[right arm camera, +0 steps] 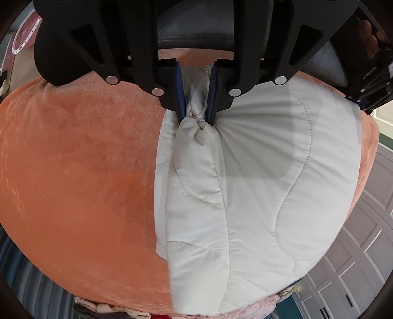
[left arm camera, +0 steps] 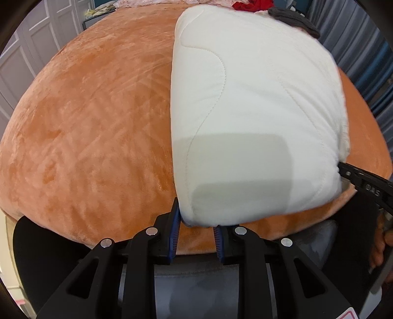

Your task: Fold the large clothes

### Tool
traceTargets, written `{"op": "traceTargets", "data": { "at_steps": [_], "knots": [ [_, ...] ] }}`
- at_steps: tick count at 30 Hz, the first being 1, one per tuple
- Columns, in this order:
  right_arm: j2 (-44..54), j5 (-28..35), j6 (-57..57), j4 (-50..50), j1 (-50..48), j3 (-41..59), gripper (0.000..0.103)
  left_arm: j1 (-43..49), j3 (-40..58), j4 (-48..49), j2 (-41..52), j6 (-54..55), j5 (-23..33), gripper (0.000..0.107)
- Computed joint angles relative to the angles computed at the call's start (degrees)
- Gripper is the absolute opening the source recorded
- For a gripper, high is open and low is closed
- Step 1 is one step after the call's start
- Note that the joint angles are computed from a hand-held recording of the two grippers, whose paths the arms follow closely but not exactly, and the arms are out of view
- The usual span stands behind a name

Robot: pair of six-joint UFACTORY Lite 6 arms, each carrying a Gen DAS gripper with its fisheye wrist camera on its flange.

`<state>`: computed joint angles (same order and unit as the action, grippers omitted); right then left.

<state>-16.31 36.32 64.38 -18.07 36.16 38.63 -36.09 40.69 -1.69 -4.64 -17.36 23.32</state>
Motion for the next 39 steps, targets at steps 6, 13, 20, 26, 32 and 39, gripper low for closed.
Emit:
{"op": "traceTargets", "data": {
  "at_steps": [6,13,20,26,32,39],
  "knots": [
    [-16.83,5.34,-5.50,7.51,-2.94,-3.78,0.045,13.65,-3.38,-6.80,-15.26,14.91,10.06,0.024],
    [-16.53,9.64,-7.20,5.24,-5.59,7.62,0.045,20.12,9.11,-3.72,-9.68,14.22,9.96,0.024],
    [1.36,2.62,-18.73,7.43,-17.44,26.61,0.048,12.52,29.78,3.52,6.29,4.60,6.99,0.024],
    [9.07,-0.97,-21.76,13.14,-21.43,29.11,0.048,7.46,39.69,4.64,15.71,0.57,7.84,0.024],
    [9.71,-3.67,-23.97,18.67,-20.34,21.12,0.047,3.92,40.68,5.34,19.00,-1.90,8.14,0.024],
    [0.53,-4.79,-23.51,17.30,-18.87,13.09,0.005,2.23,38.58,3.83,21.47,-1.97,7.66,0.024]
  ]
}}
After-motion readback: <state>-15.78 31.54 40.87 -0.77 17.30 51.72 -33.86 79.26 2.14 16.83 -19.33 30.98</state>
